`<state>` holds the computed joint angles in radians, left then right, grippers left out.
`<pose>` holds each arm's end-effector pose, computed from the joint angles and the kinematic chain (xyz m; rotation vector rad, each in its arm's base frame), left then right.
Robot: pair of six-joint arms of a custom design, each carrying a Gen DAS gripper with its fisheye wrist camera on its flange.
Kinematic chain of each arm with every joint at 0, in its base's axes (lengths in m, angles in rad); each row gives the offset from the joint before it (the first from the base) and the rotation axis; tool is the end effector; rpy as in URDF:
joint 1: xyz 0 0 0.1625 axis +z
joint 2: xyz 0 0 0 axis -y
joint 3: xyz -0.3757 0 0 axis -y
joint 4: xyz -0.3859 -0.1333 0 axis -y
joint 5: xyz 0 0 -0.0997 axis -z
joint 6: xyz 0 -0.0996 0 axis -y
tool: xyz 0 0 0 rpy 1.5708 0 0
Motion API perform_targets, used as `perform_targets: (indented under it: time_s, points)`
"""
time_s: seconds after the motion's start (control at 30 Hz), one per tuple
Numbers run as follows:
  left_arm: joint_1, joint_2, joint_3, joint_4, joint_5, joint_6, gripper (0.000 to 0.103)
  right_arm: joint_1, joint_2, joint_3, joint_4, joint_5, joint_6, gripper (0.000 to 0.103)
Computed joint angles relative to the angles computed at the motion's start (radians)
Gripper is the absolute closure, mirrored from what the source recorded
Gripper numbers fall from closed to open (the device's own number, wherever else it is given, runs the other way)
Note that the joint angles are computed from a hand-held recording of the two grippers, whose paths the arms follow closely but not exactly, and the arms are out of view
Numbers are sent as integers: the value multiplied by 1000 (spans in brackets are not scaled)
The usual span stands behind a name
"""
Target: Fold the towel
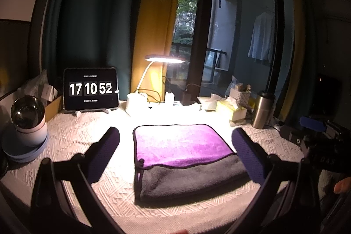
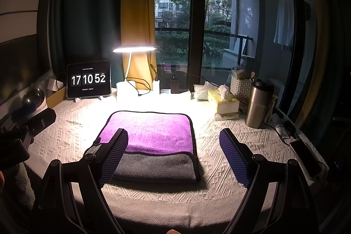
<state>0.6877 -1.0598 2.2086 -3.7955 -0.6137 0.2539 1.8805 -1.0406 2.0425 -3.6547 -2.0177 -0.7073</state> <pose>-0.2034 -0.4450 0.1987 0.5804 2.1109 -1.5223 0.2457 -0.4716 0.2074 0.8217 -2.1009 1.2161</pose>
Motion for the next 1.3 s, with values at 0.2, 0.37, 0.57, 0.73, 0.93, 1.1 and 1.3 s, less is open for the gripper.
perform_targets:
  time_s: [0.2, 0.37, 0.57, 0.73, 0.93, 1.1, 1.3]
  points:
    - [-2, 0, 3, -15, -1, 12, 0, -1, 0, -1, 0, 0, -1, 15]
    - [-3, 1, 3, -19, -7, 18, 0, -1, -2, -1, 3, 1, 0, 15]
    - [-3, 1, 5, -24, -15, 23, 0, -1, -2, -1, 5, 1, 1, 15]
    - [1, 5, -1, -22, -19, 28, 0, -4, 3, -1, 2, 1, 0, 15]
    - [16, 16, -18, 1, -25, 21, 0, -10, 13, 2, -9, 5, -1, 15]
    - [37, 26, -40, 45, -31, 4, 0, -34, 33, -9, -14, 14, -2, 15]
    - [78, 41, -76, 121, -38, -42, 0, -57, 47, -53, 43, 5, 5, 15]
